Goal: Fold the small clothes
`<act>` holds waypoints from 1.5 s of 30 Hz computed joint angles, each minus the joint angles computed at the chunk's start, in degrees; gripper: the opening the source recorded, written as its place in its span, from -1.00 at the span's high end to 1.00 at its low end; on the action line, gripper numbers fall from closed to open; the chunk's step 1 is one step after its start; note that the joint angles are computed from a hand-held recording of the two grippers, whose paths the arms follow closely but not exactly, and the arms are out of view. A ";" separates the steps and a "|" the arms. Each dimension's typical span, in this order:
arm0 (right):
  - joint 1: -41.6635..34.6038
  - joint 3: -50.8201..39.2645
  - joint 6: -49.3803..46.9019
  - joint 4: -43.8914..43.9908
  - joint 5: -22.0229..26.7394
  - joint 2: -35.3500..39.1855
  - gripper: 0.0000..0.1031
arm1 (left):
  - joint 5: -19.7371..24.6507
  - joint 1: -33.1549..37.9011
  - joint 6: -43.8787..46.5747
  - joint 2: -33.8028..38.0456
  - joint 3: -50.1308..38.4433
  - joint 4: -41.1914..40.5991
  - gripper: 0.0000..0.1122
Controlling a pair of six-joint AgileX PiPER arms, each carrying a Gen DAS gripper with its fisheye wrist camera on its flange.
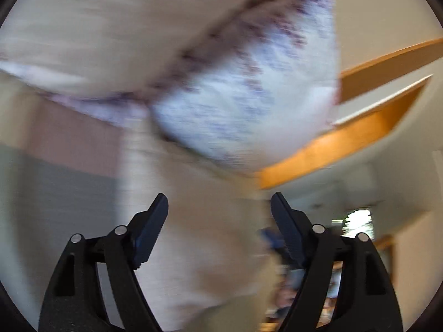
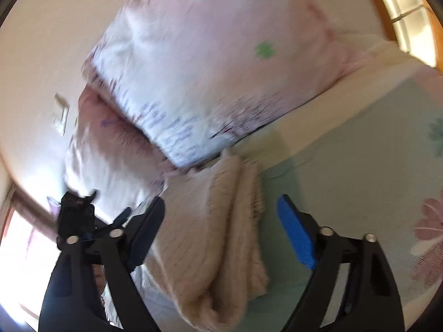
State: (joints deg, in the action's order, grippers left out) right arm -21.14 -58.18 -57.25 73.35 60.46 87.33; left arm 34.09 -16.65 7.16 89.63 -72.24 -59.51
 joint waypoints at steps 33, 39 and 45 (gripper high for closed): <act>28.44 -4.08 10.10 -11.17 -12.34 5.19 0.26 | -0.07 -0.80 -16.12 -8.45 7.68 36.59 0.19; 25.51 2.84 4.51 -0.37 -18.22 -2.43 0.03 | -0.52 -5.33 -39.12 -18.32 14.25 64.23 -0.33; 37.32 -6.16 27.30 -23.14 -30.51 4.80 0.70 | 7.78 -20.72 -63.52 -23.00 14.79 89.98 -0.61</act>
